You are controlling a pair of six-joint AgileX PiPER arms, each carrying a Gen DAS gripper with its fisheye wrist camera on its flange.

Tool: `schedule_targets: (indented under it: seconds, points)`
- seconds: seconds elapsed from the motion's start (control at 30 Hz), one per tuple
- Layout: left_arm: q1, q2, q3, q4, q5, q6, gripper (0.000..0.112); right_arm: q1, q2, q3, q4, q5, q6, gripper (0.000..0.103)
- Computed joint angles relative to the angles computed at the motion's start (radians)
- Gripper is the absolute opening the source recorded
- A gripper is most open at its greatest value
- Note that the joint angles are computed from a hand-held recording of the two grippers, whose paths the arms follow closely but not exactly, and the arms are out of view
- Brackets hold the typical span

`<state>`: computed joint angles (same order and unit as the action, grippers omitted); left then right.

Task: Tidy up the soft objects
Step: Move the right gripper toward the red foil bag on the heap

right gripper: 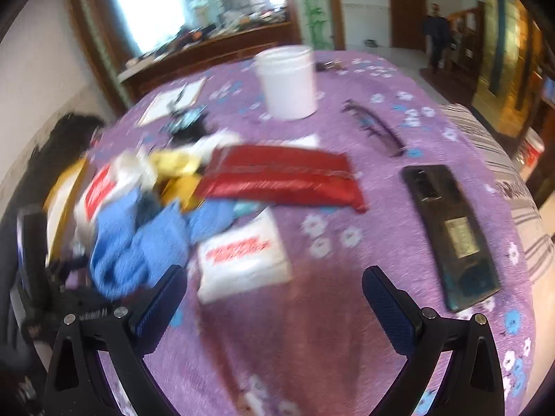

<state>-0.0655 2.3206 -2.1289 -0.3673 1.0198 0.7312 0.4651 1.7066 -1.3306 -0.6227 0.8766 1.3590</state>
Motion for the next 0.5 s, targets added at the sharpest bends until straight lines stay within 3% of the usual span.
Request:
schedule_targets:
  seconds: [0.07,0.13,0.2,0.33,0.43,0.5]
  points:
    - [0.000,0.001,-0.001,0.000,0.001,0.000,0.103,-0.060,-0.001,-0.018,0.051,-0.017,-0.045,0.102]
    - [0.000,0.000,-0.001,0.000,0.000,0.000,0.103,-0.148,-0.020,0.002,0.189,-0.120,-0.109,0.102]
    - [0.000,0.001,-0.001,0.000,0.001,0.000,0.103,-0.232,-0.032,0.044,0.351,-0.277,-0.151,0.102]
    - [0.000,0.001,-0.001,0.000,0.001,0.000,0.103,-0.307,0.044,0.020,0.634,-0.414,-0.253,0.102]
    - [0.000,0.001,-0.001,0.000,0.001,0.000,0.103,-0.314,0.106,-0.039,0.685,-0.434,-0.239,0.102]
    - [0.000,0.001,-0.001,0.000,0.001,0.000,0.103,-0.316,0.157,-0.120,0.643,-0.374,-0.184,0.102]
